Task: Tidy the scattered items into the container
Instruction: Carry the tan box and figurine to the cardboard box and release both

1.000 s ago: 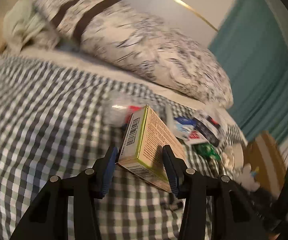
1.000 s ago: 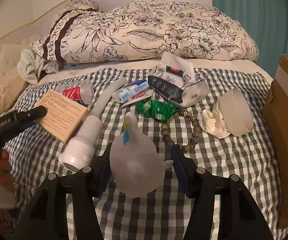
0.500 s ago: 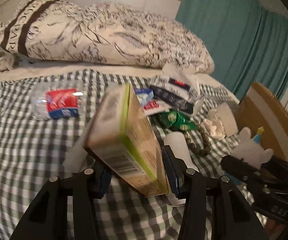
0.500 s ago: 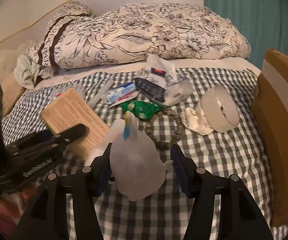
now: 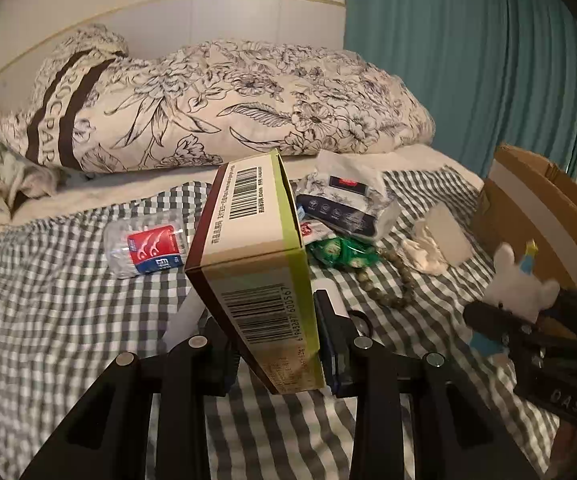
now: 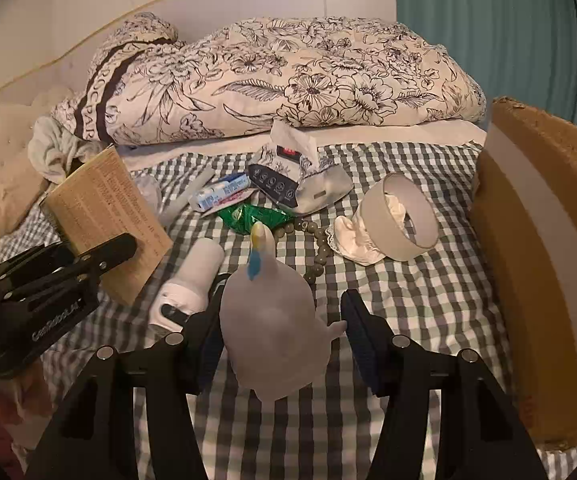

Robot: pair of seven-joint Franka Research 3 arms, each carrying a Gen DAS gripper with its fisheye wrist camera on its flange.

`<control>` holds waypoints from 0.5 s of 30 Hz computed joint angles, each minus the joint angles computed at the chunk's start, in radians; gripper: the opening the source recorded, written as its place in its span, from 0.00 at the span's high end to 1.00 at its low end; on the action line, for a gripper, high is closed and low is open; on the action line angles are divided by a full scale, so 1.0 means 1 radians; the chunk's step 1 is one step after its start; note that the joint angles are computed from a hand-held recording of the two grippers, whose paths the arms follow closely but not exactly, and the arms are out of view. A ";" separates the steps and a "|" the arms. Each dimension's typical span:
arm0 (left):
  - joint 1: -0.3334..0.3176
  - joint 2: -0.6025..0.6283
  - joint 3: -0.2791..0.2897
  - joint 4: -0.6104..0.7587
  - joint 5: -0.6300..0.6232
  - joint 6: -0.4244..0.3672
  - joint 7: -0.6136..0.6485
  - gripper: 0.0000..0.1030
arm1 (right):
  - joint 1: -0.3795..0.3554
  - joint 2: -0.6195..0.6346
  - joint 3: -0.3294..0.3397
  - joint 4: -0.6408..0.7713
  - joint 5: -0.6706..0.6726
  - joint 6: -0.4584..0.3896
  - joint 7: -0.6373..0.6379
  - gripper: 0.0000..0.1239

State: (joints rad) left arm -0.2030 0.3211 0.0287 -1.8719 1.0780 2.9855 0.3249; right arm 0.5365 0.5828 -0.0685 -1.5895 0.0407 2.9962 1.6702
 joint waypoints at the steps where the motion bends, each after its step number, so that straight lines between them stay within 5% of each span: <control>1: -0.002 -0.019 -0.009 -0.011 -0.012 -0.021 0.016 0.68 | -0.001 -0.019 0.001 -0.019 0.002 0.007 -0.001 0.56; 15: -0.011 -0.184 -0.174 -0.012 -0.197 -0.138 0.210 0.68 | -0.036 -0.382 -0.039 -0.341 -0.059 0.092 0.043 0.55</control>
